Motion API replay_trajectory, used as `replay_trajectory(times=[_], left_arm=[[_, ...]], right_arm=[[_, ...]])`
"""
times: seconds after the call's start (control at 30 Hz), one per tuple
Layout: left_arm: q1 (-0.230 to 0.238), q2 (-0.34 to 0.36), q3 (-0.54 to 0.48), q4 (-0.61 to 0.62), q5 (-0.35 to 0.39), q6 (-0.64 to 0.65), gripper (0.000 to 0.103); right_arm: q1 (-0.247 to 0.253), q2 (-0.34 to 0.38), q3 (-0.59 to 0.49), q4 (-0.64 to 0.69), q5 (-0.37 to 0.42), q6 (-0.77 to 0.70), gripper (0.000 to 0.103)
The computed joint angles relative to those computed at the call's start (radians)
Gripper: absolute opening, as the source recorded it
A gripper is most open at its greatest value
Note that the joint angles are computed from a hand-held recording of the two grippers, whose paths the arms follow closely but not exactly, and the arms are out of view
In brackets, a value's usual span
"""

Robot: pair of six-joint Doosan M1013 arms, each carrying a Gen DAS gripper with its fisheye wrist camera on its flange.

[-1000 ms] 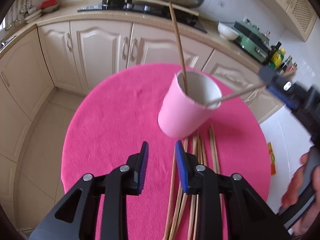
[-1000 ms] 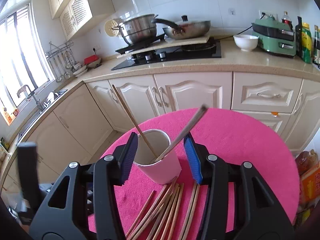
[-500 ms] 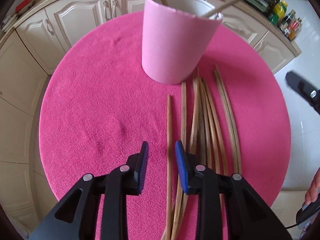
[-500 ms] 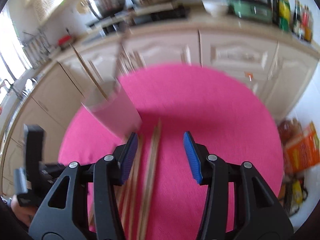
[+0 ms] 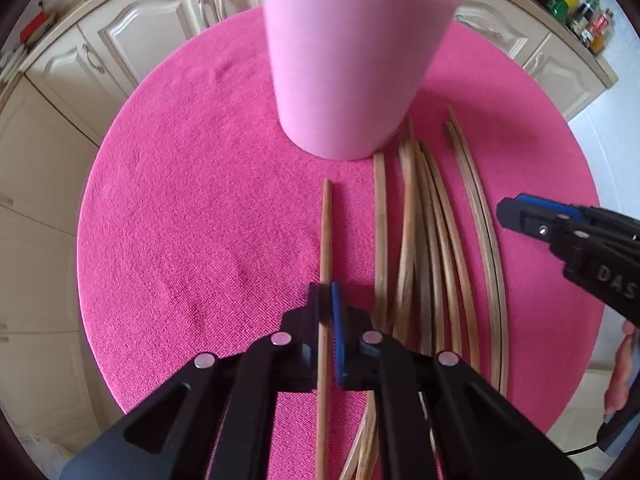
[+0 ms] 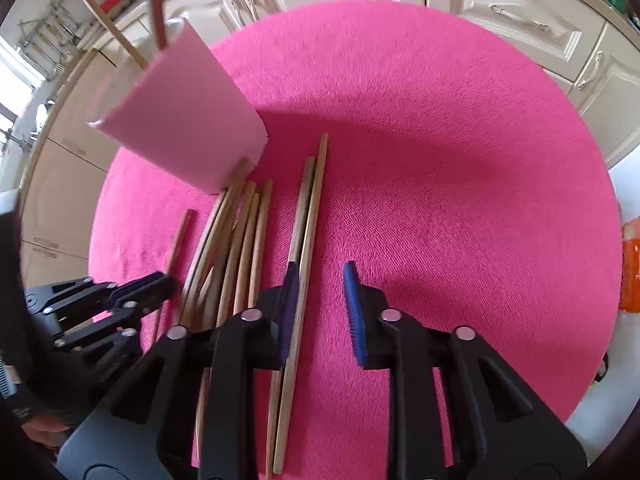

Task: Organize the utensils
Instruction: 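Grasp another chopstick with the left gripper while the right gripper grasps one too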

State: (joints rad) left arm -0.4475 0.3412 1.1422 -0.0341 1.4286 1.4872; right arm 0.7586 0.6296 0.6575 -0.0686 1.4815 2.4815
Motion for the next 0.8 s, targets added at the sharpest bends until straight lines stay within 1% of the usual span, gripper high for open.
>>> replay_trajectory(times=[0.07,0.13,0.27,0.33,0.43,0.53,0.6,0.67,0.73,0.8], left_arm=[[0.006,-0.001,0.0,0.0,-0.009,-0.008,0.006],[0.013,-0.008,0.005,-0.003,-0.023,-0.027,0.006],[0.042,-0.018,0.008,-0.056,-0.047,-0.06,0.006],[0.051,-0.024,0.007,-0.063,-0.065,-0.071,0.006],[0.061,-0.04,0.013,-0.067,-0.095,-0.081,0.006],[0.07,-0.051,0.011,-0.075,-0.114,-0.085,0.006],[0.071,-0.057,0.006,-0.074,-0.125,-0.091,0.006],[0.078,-0.069,0.014,-0.086,-0.138,-0.088,0.006],[0.084,-0.08,0.02,-0.089,-0.159,-0.082,0.006],[0.09,-0.083,0.012,-0.094,-0.17,-0.075,0.006]], right_arm=[[-0.004,0.025,-0.039,0.012,0.045,-0.018,0.02],[-0.003,0.035,-0.049,0.013,0.053,-0.027,0.02],[-0.003,0.076,-0.123,0.018,0.119,-0.059,0.02],[-0.004,0.109,-0.186,0.028,0.173,-0.076,0.02],[0.004,0.165,-0.292,0.009,0.263,-0.1,0.02],[0.007,0.226,-0.414,-0.004,0.358,-0.124,0.017],[0.007,0.24,-0.442,-0.012,0.377,-0.129,0.013],[0.004,0.221,-0.405,-0.002,0.348,-0.115,0.009],[-0.001,0.178,-0.321,0.013,0.288,-0.089,0.006],[-0.005,0.135,-0.241,0.019,0.225,-0.059,0.006]])
